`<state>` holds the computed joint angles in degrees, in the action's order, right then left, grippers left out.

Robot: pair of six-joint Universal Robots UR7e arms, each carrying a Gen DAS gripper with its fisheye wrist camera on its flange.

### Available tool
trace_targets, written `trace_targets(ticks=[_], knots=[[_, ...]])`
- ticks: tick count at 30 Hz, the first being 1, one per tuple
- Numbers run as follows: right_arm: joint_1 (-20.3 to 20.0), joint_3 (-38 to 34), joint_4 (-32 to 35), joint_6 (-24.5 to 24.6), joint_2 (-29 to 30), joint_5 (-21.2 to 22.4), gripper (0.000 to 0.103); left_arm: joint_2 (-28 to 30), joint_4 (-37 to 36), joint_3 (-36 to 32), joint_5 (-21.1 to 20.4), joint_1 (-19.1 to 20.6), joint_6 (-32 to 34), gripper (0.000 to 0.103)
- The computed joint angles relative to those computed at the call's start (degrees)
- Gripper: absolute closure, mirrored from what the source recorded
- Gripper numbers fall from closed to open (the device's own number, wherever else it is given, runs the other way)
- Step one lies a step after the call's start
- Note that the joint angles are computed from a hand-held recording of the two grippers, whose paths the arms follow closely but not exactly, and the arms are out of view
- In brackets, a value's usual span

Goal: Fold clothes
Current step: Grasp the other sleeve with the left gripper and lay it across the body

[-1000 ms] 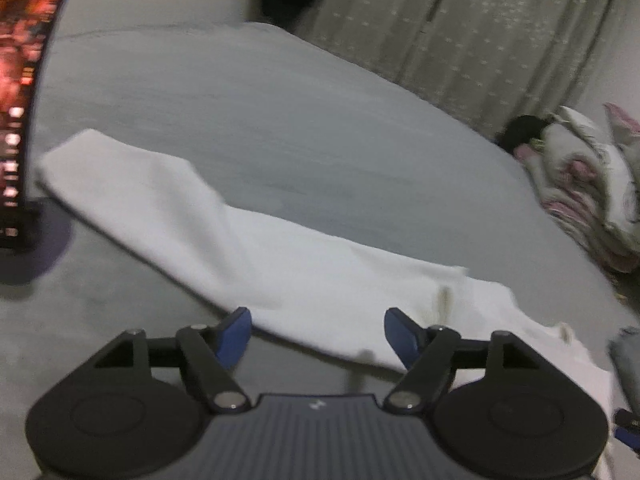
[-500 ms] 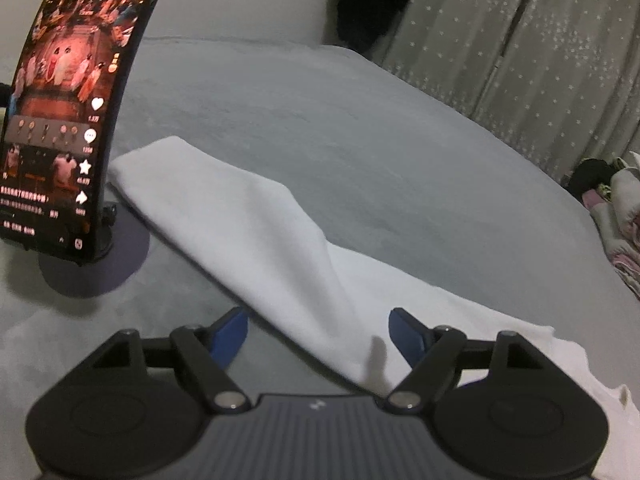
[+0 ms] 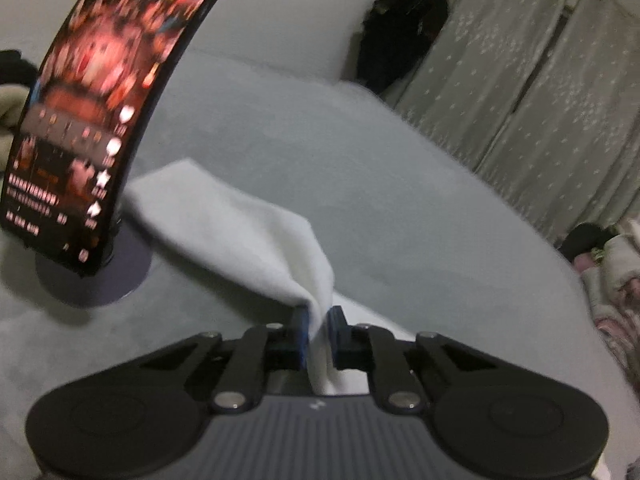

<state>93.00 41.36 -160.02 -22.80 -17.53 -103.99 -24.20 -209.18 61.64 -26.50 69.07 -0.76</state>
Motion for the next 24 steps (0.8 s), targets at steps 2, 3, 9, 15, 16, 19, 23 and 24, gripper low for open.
trace_targets(ticks=[2,3,9,15,16,19,23,24], knots=[[0.04,0.09,-0.1,0.0,-0.03,0.14,0.049,0.16,-2.8,-0.2,-2.26,-0.38,2.02,0.093],[0.06,0.15,-0.17,0.0,-0.05,0.21,0.049,0.17,-3.87,-0.22,-3.43,-0.57,2.78,0.093],[0.17,0.16,-0.33,0.04,0.04,0.57,0.049,-0.17,-8.21,0.75,-13.48,-1.43,6.21,0.093],[0.31,0.14,-0.25,0.29,0.1,1.0,0.049,-0.03,-7.09,1.87,-22.34,-1.81,6.1,0.093],[0.31,0.18,-0.27,0.29,0.07,1.08,0.049,-0.06,-6.72,2.17,-23.56,-1.8,5.75,0.093],[0.31,0.34,-0.39,0.3,-0.07,1.28,0.049,0.63,-4.6,1.2,-27.18,-1.72,5.69,0.093],[0.32,0.48,-0.49,0.44,-0.19,1.25,0.049,1.21,-2.34,0.92,-31.98,-1.68,6.01,0.093],[0.32,0.49,-0.5,0.47,-0.22,1.22,0.049,1.32,-1.54,0.75,-33.1,-1.58,6.08,0.093]])
